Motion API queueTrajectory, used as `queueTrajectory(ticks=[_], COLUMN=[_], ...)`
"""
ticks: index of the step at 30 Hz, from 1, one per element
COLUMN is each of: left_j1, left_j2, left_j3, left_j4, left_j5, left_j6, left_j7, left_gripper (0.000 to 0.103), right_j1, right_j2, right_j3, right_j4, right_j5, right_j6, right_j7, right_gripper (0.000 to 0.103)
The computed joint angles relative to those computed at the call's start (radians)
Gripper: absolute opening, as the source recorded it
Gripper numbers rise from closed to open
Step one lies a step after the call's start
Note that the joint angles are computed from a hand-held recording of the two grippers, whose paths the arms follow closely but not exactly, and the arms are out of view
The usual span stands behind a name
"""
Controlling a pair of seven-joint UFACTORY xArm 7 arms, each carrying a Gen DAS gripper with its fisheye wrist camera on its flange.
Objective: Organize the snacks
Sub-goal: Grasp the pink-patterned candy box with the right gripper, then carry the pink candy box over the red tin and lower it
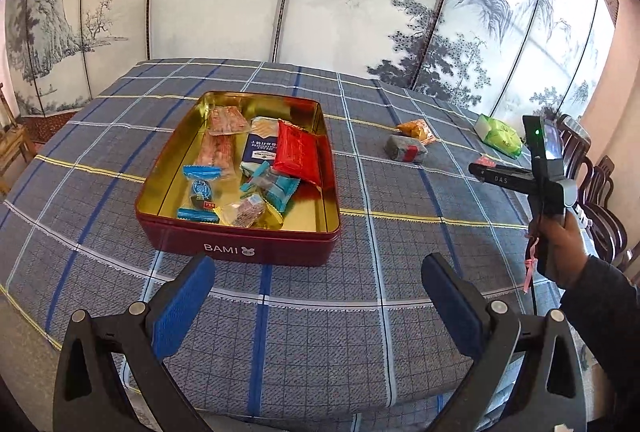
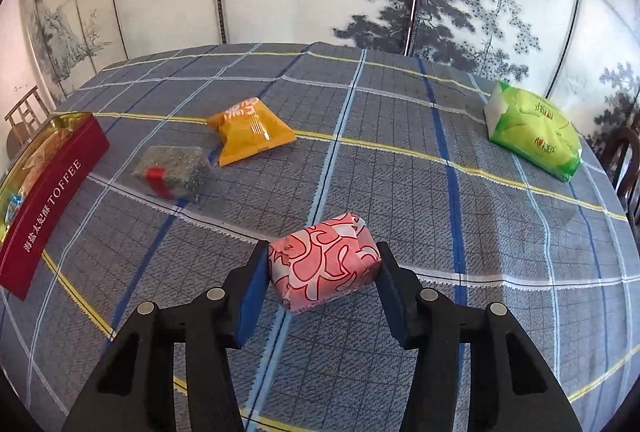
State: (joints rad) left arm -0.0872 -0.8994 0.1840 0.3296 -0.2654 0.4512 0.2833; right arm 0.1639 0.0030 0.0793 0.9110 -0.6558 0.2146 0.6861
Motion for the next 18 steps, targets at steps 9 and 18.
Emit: queueTrajectory(ticks=[9, 18], left_j1=[0.05, 0.097], left_j2=[-0.018, -0.053], left_j3=[-0.021, -0.008], left_j4=[-0.032, -0.059], left_j5=[0.032, 0.047], left_j6=[0.016, 0.029], left_j7=[-0.042, -0.055], left_gripper=[0.102, 0.102], right_j1=[0.068, 0.166], right_j2=[0.022, 0.088], right_j3=[0.039, 0.045], right_j4=[0.141, 0.273], right_j5=[-0.151, -0.191], right_j6=[0.129, 0.202], right_j7=[0.179, 0.234], right_gripper=[0.052, 0.052])
